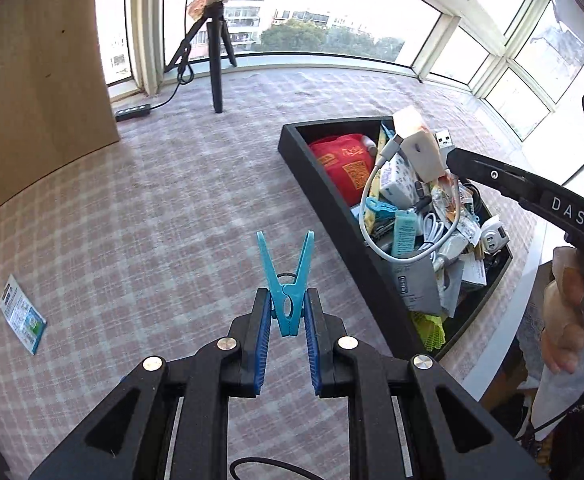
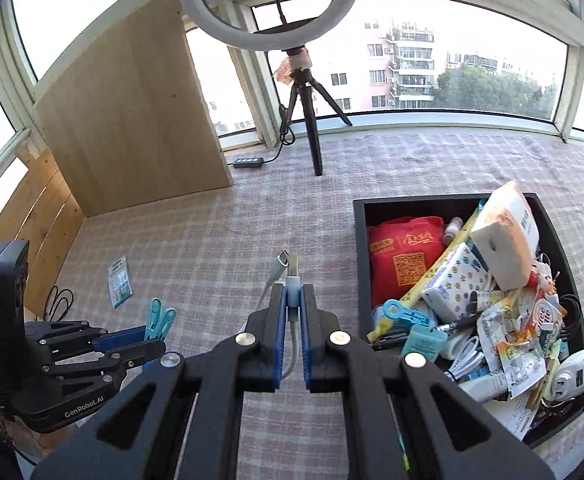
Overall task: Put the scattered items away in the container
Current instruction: 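Carry the clothespin and cable into the black tray and open both tools, then move the left tool to the printed card pack while the right tool moves to the blue tape measure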
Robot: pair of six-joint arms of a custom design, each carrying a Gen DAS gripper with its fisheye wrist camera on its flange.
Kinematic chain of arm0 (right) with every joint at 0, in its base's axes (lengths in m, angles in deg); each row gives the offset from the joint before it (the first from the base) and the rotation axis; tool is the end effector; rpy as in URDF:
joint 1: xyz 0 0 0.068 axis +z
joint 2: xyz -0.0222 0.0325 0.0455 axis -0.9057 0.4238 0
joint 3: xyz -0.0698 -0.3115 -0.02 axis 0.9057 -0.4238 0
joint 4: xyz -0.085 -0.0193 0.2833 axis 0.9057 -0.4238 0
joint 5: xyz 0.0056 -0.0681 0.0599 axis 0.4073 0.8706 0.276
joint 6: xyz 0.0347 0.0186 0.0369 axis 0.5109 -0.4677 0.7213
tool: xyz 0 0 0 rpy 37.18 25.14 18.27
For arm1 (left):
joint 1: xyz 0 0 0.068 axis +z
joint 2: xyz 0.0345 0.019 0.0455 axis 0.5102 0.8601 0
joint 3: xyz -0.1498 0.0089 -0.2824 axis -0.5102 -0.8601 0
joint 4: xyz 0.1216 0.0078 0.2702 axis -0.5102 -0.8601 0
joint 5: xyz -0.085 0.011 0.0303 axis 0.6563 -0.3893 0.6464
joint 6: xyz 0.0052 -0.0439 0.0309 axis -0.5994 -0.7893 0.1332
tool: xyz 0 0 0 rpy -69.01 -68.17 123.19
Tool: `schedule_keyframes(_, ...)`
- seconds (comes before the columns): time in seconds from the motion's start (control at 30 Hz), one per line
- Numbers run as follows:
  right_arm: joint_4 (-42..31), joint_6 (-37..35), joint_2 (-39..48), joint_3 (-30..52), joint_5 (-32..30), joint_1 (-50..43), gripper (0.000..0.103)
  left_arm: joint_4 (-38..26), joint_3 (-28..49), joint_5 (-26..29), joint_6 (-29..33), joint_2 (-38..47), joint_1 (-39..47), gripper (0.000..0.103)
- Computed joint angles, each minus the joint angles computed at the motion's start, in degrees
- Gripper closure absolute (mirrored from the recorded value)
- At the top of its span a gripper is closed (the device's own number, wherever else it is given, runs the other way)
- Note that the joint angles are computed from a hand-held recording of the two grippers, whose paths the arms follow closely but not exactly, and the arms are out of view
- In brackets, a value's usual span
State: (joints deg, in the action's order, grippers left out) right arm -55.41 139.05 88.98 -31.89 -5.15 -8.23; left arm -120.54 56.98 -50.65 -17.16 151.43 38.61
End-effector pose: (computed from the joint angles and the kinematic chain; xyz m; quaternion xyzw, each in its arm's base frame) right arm 0.1822 0.2389 0.2287 0.2234 0.9109 0.0316 0.3455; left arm 0.2731 0.0205 0.1994 0.3783 0.8894 -0.1957 0.1659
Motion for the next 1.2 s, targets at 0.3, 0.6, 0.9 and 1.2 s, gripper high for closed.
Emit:
schedule_keyframes(0.3,-23.0,23.8,-18.4,-11.8,3.7,3.7,0.096,2.4,-4.8,1.7,-13.5,-10.7,-27.2,0.065)
schedule_keyframes(0.6,-34.3,43.2,-21.5,-14.7,3.2,10.5,0.072,6.1,-3.8,-1.4,-15.7,-5.6,-24.0,0.061)
schedule_keyframes(0.9,-23.4,34.0,-11.7,-8.8,3.3,12.1,0.070,2.7,5.5,-2.0,-6.2,6.1,-0.9,0.062)
schedule_keyframes(1.2,-7.7,12.4,5.6,3.6,-2.0,9.0,0.050,1.6,26.8,-7.5,-9.2,26.3,17.0,0.060)
